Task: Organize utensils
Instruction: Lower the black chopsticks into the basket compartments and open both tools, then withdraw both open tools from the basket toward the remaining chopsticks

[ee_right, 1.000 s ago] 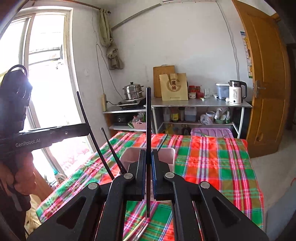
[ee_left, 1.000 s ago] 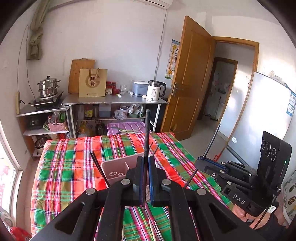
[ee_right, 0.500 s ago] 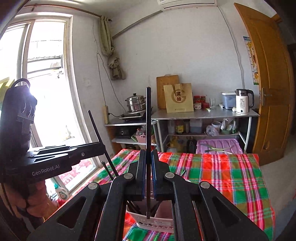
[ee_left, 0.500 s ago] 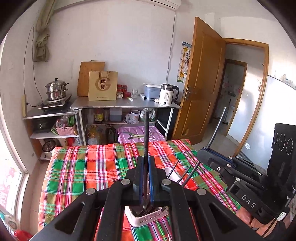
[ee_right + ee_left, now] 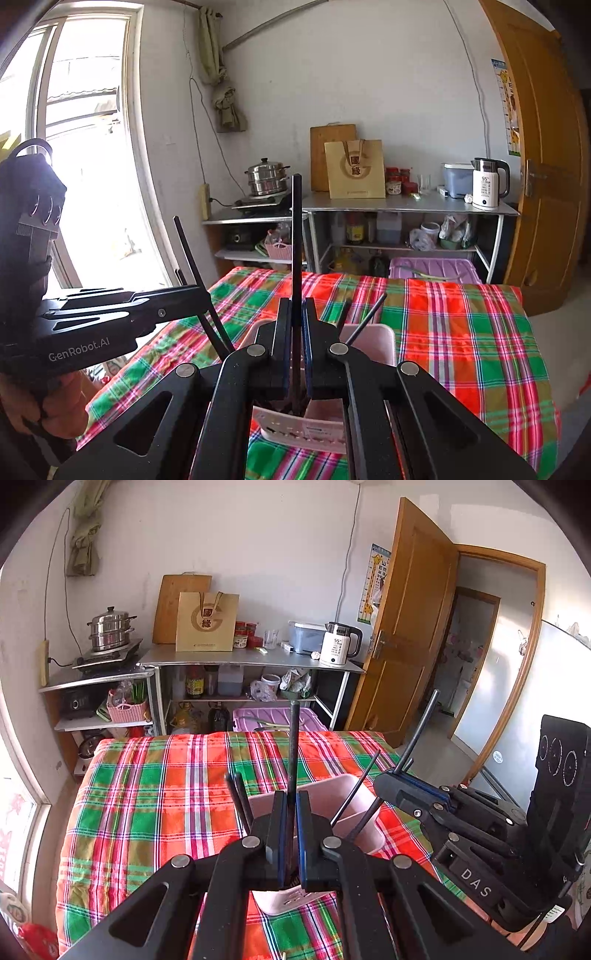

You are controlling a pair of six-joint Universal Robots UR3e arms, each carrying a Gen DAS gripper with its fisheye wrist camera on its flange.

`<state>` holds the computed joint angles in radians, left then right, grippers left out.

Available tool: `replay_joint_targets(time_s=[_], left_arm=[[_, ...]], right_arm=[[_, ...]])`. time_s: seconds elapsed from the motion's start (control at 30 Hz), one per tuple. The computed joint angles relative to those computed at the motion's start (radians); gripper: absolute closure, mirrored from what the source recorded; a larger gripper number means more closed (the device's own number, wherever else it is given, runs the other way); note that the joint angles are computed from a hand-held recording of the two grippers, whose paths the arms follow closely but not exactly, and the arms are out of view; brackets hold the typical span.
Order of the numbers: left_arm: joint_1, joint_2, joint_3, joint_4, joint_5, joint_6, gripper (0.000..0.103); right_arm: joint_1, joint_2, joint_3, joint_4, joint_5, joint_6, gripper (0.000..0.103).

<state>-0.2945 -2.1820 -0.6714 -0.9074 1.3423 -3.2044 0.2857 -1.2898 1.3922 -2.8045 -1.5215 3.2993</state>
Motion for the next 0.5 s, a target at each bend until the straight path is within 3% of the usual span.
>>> replay_joint_targets(time_s=[0.4,0.5], left_arm=[[0.013,0.059,-0.227,0.089,-0.009,-0.024,0.099],[0.016,0.104,-0.306,0.148,-0.006,-0.033,0.099]], right_arm=[[-0.013,-0.038,0.105,0.059,0.029,-0.011,0.097],[-0.027,-0.097,0.177,0.027,0.05,-0.006,0.089]])
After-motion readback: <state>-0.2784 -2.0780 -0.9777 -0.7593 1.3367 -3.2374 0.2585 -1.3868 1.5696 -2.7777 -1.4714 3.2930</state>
